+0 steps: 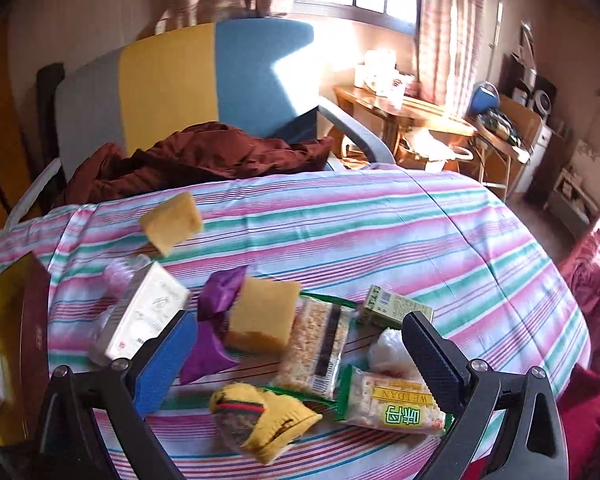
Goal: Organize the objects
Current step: 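Move both tools back from the tray to the remaining items, then grasp the white carton box with the left tool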
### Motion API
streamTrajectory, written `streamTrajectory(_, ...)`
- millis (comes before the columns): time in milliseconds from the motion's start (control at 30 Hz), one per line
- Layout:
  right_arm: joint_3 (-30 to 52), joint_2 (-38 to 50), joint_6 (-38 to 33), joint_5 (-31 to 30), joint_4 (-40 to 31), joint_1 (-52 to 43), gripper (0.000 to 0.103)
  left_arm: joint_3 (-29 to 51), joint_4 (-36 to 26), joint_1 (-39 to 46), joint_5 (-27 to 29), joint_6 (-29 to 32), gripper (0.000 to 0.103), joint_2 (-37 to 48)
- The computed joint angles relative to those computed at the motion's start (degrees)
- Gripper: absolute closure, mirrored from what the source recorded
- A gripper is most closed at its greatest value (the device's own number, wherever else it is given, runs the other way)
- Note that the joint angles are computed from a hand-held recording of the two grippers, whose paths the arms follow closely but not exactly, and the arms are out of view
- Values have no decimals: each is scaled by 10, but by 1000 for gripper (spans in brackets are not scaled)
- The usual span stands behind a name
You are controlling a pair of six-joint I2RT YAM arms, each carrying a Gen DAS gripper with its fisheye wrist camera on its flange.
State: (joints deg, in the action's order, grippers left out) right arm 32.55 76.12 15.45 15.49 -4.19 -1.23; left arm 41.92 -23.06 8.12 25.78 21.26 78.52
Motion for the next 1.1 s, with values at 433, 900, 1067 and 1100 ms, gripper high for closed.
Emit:
streamTrajectory(433,-10,12,42,-125,5,-85,0,160,22,-211,-25,-85,23,218)
streamTrajectory(900,5,37,37,-171,-5,-110,0,324,8,-263,-49,-112,24,395)
streamTrajectory(1067,6,37,34,-176,-8,-113,0,348,4,-283,-63,-101,42,429)
streamTrajectory(1100,8,39,34,-176,-9,-113,0,339,14,-285,-67,-103,43,425)
